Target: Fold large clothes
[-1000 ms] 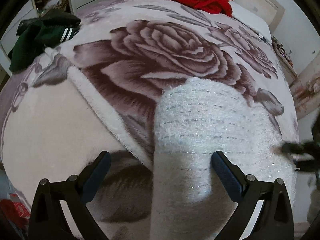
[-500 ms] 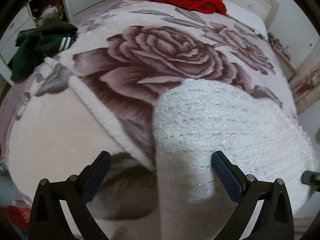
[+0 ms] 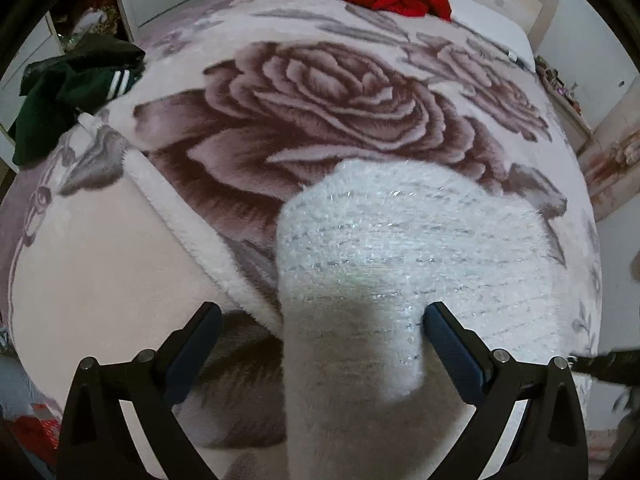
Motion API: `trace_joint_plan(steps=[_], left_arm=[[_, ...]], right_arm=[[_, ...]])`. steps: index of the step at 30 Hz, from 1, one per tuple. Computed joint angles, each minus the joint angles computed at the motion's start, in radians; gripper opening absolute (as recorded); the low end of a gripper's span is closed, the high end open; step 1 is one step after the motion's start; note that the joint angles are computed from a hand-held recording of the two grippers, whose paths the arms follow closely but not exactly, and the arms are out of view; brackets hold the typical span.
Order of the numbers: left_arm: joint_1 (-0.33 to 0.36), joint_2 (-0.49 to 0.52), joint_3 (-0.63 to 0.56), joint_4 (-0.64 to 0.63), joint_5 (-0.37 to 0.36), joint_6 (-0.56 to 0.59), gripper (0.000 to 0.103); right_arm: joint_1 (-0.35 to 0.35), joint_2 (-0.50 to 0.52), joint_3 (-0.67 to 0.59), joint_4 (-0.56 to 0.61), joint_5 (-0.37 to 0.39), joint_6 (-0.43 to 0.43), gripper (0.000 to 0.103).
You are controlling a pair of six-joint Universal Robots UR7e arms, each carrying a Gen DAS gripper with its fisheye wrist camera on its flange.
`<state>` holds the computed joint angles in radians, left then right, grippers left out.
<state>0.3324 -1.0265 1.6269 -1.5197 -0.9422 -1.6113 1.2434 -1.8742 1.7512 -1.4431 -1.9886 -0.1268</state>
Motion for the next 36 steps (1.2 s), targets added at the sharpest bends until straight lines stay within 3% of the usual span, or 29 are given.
trace_joint_plan(steps=[1,2,3,5,10,11,13,14,15,17,22,26,28,29,31,33,36], left_arm=[[-0.010,-0.009,-0.006,0.032,0.008,-0.022,0.103],[-0.016,-0.018,-0.008,0.058,0.016,-0.043,0.103],[-0.030,-0.039,-0.006,0.101,0.022,-0.091,0.103],[-0.049,-0.073,0.000,0.174,0.011,-0.175,0.103],[-0.049,-0.117,0.036,0.209,-0.037,-0.254,0.103],[-0.043,-0.114,0.039,0.202,-0.042,-0.247,0.103],[-0.029,-0.097,0.037,0.188,-0.048,-0.221,0.103],[-0.024,-0.085,0.028,0.199,-0.054,-0.214,0.103],[-0.016,-0.069,0.017,0.209,-0.058,-0.199,0.103],[-0.008,-0.045,0.005,0.218,-0.058,-0.179,0.103],[-0.010,-0.031,0.006,0.215,-0.064,-0.175,0.103],[-0.015,-0.031,0.002,0.208,-0.062,-0.189,0.103],[-0.020,-0.030,-0.002,0.214,-0.060,-0.199,0.103],[-0.020,-0.027,-0.005,0.215,-0.060,-0.201,0.103],[-0.023,-0.027,-0.003,0.218,-0.061,-0.207,0.103],[-0.024,-0.032,0.002,0.208,-0.065,-0.209,0.103],[-0.028,-0.033,0.005,0.201,-0.069,-0.209,0.103]], right_arm=[[0.002,0.003,-0.034,0.025,0.047,-0.011,0.023],[0.002,0.008,-0.055,0.043,0.089,-0.030,0.056],[0.009,0.018,-0.080,0.067,0.141,-0.060,0.076],[0.048,0.033,-0.103,0.084,0.179,-0.090,0.076],[0.260,0.131,-0.064,0.033,0.180,-0.058,0.076],[0.299,0.155,-0.059,0.029,0.182,-0.060,0.074],[0.366,0.193,-0.042,0.000,0.172,-0.073,0.059],[0.409,0.226,-0.027,-0.016,0.127,-0.079,0.046],[0.431,0.253,-0.026,-0.006,0.094,-0.076,0.041],[0.468,0.337,0.023,0.012,-0.034,-0.055,0.041],[0.454,0.385,0.085,-0.073,-0.082,-0.041,0.040],[0.424,0.379,0.047,-0.035,-0.024,-0.020,0.040],[0.401,0.363,-0.001,0.016,0.042,-0.010,0.043],[0.384,0.351,-0.033,0.054,0.085,-0.004,0.046],[0.357,0.325,-0.076,0.089,0.133,0.001,0.063],[0.318,0.281,-0.102,0.102,0.166,-0.024,0.069],[0.248,0.226,-0.098,0.112,0.140,-0.090,0.077]])
